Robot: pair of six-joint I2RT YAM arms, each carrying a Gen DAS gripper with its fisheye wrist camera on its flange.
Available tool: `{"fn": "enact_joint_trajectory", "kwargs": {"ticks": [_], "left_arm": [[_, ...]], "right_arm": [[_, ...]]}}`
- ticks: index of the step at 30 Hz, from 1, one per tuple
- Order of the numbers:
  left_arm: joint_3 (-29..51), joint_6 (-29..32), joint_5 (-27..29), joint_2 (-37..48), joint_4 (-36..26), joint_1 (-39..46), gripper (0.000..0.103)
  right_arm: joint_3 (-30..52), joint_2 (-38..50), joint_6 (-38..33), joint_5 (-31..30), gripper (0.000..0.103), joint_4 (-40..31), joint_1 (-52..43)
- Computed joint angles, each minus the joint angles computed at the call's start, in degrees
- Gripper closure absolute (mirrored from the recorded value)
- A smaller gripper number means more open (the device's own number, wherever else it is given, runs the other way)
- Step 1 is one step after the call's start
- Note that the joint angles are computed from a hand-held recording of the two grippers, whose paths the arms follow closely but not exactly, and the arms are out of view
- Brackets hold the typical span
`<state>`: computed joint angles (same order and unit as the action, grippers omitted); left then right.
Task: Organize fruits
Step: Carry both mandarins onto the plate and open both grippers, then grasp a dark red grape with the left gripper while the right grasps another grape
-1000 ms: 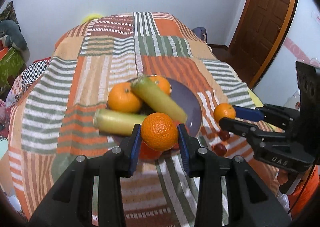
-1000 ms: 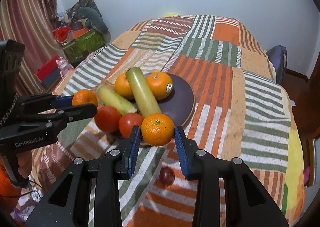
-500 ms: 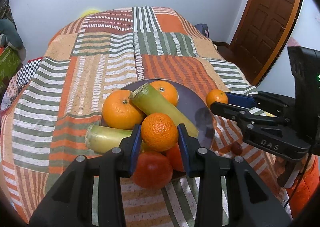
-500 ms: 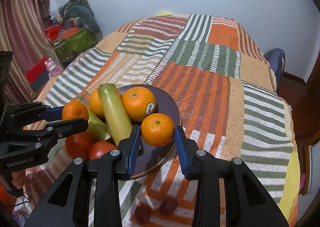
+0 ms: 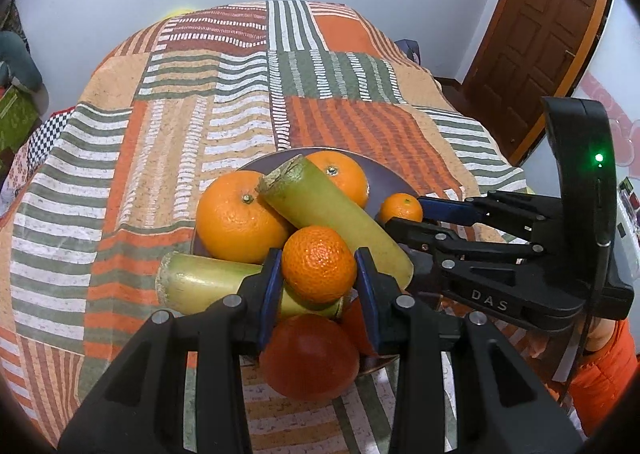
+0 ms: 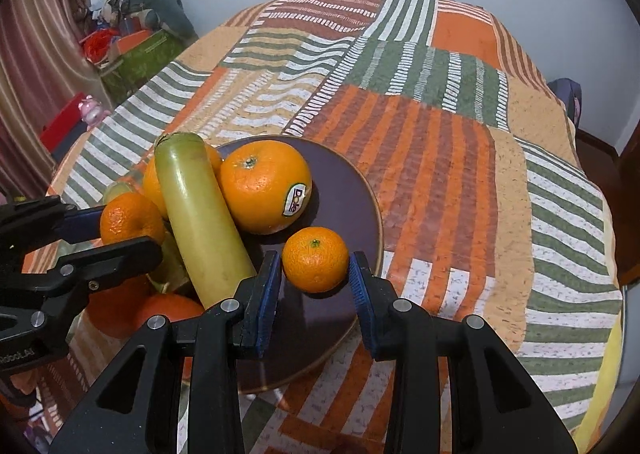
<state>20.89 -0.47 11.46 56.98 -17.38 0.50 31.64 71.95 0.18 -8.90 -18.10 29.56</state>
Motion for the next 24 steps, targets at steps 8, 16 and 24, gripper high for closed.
{"fn": "enact_joint_trajectory", "kwargs": {"ticks": [8, 16, 24], "left_arm": [[0.10, -1.28, -0.69, -2.23, -1.64, 0.11, 0.052], [1.19, -2.57, -2.88, -11.97, -10.31, -2.61, 0.052], [1.80, -9.22, -8.48, -22.40, -19.79, -11.76, 0.046]], "right_arm": [[-0.21, -4.12, -0.39, 0.63, 0.063, -2.24, -1.09], [-0.80, -15.08, -3.07, -0.24, 0.059, -10.75, -5.30], [-2.48, -27.91, -10.27, -2.93, 0.053, -22.42, -13.57]]}}
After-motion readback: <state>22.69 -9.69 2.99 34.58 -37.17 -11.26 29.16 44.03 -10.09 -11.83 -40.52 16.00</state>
